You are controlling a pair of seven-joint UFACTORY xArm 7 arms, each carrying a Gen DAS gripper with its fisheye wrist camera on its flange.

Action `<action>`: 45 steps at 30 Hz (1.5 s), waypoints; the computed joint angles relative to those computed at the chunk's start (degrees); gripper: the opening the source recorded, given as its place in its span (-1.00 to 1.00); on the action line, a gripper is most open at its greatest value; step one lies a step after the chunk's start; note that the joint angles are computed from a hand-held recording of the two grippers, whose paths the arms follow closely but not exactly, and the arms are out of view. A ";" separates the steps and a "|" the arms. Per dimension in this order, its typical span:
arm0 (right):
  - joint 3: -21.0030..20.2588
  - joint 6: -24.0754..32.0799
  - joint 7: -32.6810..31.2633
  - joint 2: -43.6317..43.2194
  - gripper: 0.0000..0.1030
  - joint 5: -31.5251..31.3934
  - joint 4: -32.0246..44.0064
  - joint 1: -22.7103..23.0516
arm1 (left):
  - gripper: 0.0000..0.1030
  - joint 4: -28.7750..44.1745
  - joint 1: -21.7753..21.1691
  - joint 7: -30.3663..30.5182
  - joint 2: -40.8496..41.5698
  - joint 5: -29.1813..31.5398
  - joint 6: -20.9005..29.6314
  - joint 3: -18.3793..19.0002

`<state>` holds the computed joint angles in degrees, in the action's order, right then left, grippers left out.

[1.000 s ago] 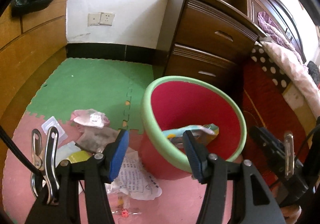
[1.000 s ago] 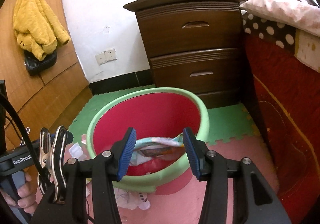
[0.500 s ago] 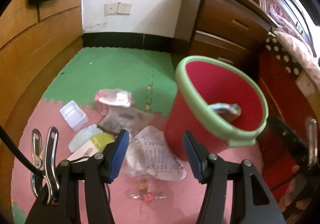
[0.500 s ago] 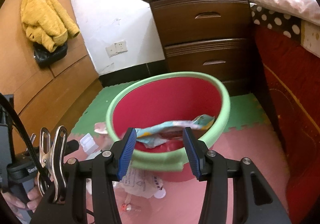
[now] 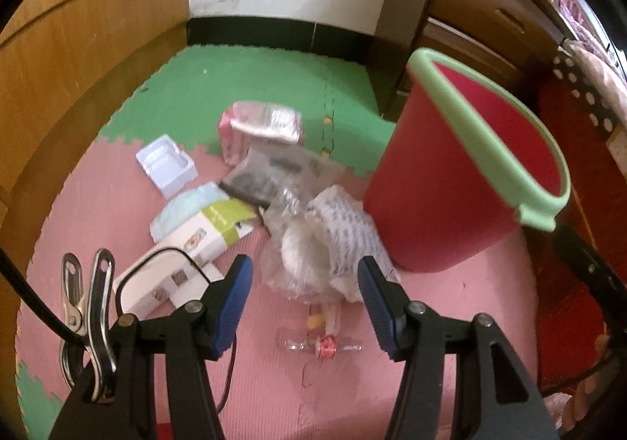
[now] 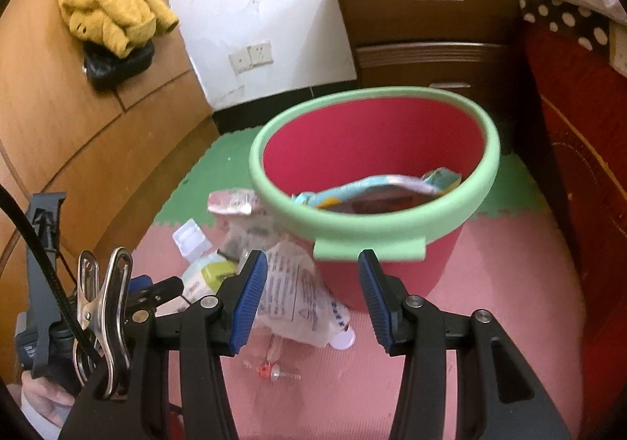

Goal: Collect trash
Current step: 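Withdraw both open tools from the bucket back toward the trash pile, then lower the left tool onto the clear red-label bottle and close on it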

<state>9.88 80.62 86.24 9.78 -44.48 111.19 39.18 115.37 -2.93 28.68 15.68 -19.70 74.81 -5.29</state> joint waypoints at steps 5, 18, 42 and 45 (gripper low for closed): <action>0.06 -1.08 0.60 0.33 -0.04 2.00 -0.99 -0.23 | 0.14 -1.82 0.01 0.07 -0.13 0.58 -0.12 0.21; 0.16 -6.01 0.59 0.03 -0.04 10.46 -6.54 -2.91 | 0.14 -3.72 -0.16 -1.15 1.05 2.62 2.55 0.53; 0.09 -10.47 -2.22 0.47 -0.04 16.37 -8.73 -4.07 | 0.14 -10.55 -4.22 -23.72 4.19 9.79 8.77 1.07; 0.19 -10.80 -2.27 0.36 -0.04 16.90 -9.00 -4.31 | 0.14 -11.29 -4.81 -24.93 4.63 10.47 7.47 0.83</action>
